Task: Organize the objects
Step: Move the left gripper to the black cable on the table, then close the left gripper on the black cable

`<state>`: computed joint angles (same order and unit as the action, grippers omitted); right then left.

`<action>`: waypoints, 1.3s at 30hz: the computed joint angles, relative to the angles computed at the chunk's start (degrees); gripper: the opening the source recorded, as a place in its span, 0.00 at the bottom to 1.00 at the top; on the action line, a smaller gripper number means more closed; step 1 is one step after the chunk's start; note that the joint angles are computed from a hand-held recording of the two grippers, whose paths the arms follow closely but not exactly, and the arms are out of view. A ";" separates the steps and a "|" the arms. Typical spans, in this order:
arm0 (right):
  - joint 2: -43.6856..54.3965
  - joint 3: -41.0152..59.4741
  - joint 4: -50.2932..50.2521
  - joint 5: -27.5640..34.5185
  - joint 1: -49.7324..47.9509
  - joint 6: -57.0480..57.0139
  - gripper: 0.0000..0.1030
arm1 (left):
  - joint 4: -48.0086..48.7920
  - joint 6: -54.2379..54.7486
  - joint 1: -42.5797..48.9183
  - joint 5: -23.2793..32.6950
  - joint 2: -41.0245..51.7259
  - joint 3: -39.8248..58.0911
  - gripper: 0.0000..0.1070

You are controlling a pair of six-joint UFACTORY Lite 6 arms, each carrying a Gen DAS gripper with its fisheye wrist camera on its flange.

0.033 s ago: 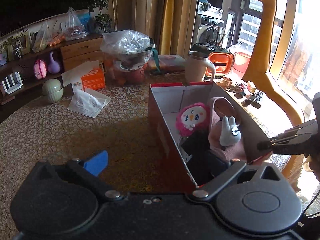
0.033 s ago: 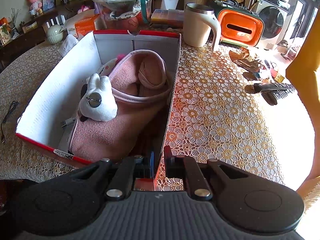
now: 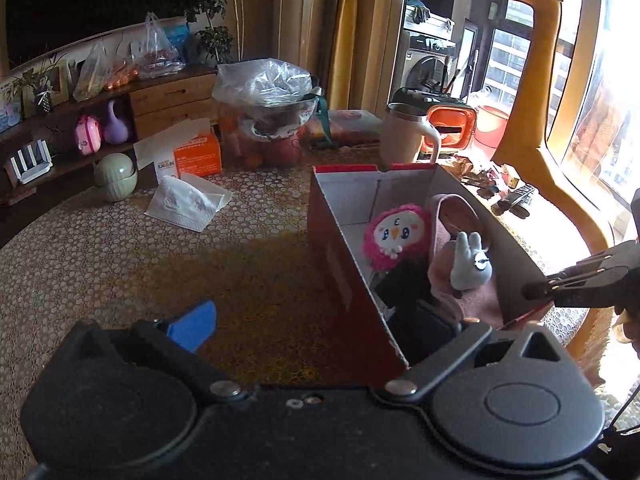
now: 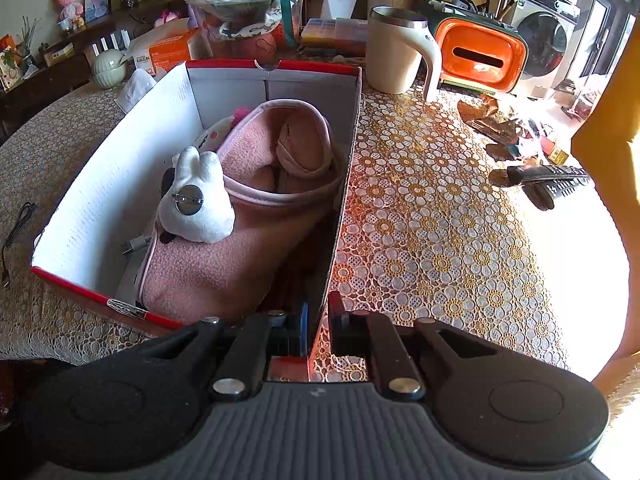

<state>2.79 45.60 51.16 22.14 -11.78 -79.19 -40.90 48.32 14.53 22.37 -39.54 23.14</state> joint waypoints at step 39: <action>-0.74 0.25 -13.45 -3.79 4.50 16.28 0.10 | -65.44 84.32 30.73 -2.53 54.50 16.24 0.44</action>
